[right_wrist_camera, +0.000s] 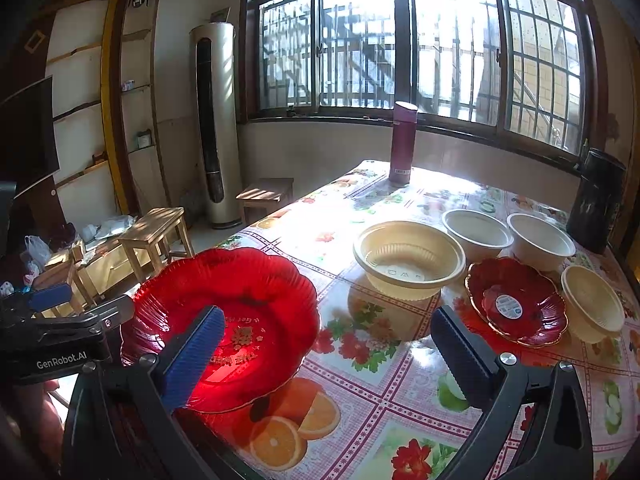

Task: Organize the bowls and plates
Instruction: 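Close the left tool on the rim of the large red plate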

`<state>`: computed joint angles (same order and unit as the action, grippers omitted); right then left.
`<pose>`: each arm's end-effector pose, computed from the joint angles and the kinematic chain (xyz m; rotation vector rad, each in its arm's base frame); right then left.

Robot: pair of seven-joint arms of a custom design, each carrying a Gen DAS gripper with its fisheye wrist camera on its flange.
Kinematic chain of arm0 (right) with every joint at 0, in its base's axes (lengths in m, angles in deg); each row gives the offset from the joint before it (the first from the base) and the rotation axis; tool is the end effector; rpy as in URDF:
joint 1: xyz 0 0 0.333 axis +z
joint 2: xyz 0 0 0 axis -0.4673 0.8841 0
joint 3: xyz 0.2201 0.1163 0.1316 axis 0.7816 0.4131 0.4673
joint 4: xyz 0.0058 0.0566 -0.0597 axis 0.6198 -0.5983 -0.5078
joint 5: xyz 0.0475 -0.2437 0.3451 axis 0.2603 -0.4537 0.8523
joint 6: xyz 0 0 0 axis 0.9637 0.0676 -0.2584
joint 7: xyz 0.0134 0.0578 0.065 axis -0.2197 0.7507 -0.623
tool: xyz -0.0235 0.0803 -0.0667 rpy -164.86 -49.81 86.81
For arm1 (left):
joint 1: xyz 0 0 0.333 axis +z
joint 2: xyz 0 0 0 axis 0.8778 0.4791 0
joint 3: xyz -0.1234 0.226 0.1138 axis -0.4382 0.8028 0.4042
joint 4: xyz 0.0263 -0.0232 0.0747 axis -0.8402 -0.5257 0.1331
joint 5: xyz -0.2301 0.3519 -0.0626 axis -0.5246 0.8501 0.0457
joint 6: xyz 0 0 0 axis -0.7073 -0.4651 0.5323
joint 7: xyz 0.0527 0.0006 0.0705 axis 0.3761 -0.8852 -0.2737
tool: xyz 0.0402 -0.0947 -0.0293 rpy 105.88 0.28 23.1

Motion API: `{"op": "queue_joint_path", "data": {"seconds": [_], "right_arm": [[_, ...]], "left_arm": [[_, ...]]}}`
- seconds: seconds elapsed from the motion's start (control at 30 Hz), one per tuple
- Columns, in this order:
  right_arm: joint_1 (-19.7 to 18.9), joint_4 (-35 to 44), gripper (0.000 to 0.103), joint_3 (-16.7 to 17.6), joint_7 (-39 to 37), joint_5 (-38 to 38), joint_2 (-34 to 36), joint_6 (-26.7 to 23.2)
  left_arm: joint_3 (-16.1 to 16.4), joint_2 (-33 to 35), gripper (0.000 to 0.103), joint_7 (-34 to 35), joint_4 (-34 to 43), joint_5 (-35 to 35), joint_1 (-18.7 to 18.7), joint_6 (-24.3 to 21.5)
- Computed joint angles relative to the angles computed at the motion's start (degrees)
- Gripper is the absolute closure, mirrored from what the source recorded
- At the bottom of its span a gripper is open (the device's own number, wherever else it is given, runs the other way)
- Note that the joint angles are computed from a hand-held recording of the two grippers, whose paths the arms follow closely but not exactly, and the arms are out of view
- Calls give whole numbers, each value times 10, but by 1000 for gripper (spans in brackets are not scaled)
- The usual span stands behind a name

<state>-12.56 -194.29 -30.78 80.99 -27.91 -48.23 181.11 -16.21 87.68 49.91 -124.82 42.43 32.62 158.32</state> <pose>0.5765 0.1622 0.3238 -1.7431 1.3757 -0.8113 0.5498 -0.4067 0.3184 -1.8863 1.5273 -0.7088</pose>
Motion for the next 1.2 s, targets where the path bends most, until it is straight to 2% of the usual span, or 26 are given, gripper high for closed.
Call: {"op": "queue_joint_path", "data": {"seconds": [0.17,0.67,0.77,1.2], "right_arm": [[19,14,0,-14,-24,31,11,-13],[34,56,0,-28,-40,60,46,-45],[24,63,0,-21,-34,54,51,-52],[33,84,0,-32,-30,57,67,-71]], "left_arm": [[0,11,0,16,7,-16,2,-2],[11,37,0,50,26,-53,2,4],[14,38,0,52,25,-57,2,6],[15,52,0,79,40,-79,3,6]]}}
